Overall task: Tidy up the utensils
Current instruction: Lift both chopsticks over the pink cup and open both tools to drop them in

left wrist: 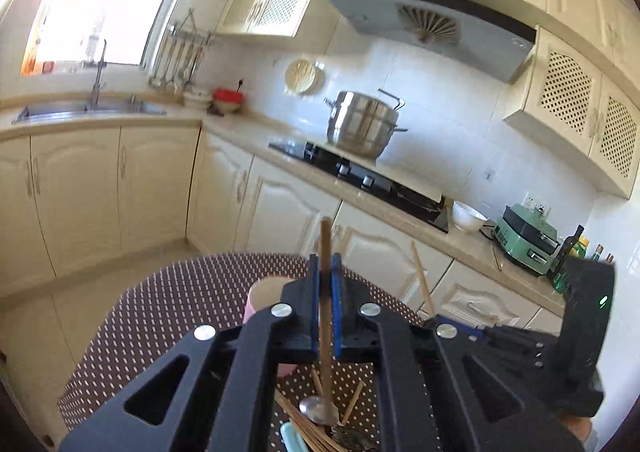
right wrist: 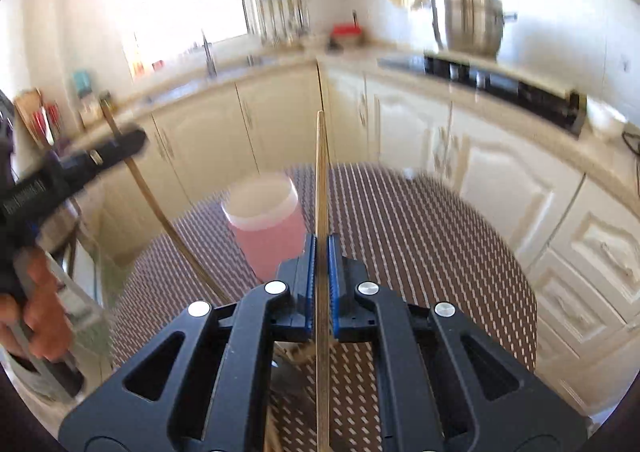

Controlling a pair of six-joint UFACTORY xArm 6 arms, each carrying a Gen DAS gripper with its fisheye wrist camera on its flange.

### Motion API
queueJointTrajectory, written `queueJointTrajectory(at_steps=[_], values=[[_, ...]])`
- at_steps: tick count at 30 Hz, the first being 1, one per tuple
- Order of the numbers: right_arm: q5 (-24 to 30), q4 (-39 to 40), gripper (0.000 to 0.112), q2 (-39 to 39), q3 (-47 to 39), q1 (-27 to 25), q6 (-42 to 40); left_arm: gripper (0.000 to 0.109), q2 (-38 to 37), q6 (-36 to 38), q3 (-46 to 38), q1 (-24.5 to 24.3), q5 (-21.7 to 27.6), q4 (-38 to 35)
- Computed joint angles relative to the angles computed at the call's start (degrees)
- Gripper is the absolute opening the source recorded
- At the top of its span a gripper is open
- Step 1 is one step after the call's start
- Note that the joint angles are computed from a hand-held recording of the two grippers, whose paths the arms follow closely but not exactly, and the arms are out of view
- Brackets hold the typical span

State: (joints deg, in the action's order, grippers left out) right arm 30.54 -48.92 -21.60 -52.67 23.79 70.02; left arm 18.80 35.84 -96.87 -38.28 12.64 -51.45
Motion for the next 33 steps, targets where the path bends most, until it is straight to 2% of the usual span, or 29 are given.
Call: queueJointTrajectory(at_steps=[2,5,9,12,14,19,21,23,25,29,33], values=[[-0.5,-2.6,0.006,1.4,-3.1,-0.2,1.5,0.005,-0.2,0.5,-0.4,-0.3,-0.8,1.1],[-1.8,-10.6,0.006,4.0,-7.1,-0.9,7.8,0.005,-0.4,4.6,-2.5,0.0,0.4,-3.2],[-3.4,-19.4,0.006,7.4,-12.3,-1.1,16.6,0.005,0.5,5.6,-6.3,0.1,-1.7,-3.4],[-4.7,-27.9,0.006,11.3,-16.7,-2.6,24.8,0.005,2.1,3.5,-10.2,0.8,-2.2,-1.9],[-3.5,-34.3,0.006,13.4,-19.2,-2.4,30.7,0.005,3.3,1.4,-12.3,1.0,-2.4,0.4],[-3.0,-44.0,0.006,18.3,-24.2,-2.8,41.0,0.005,5.4,-2.4,-15.5,1.3,-5.2,5.4],[-1.8,-46.7,0.006,19.7,-25.5,-2.6,43.7,0.005,7.2,-6.1,-17.4,1.7,-5.3,10.2],[-0.4,-49.9,0.006,20.8,-26.5,-2.5,47.6,0.005,9.6,-8.3,-19.8,2.0,-4.3,12.4],[1.6,-52.1,0.007,21.7,-26.8,-2.1,50.2,0.005,12.5,-13.8,-22.2,2.6,-2.3,17.9],[4.0,-53.9,0.007,23.4,-27.5,-1.9,52.1,0.005,15.5,-14.5,-24.1,3.2,1.4,18.2],[4.9,-55.6,0.007,24.9,-28.3,-2.2,53.6,0.005,16.5,-12.7,-23.7,3.2,1.9,17.0]])
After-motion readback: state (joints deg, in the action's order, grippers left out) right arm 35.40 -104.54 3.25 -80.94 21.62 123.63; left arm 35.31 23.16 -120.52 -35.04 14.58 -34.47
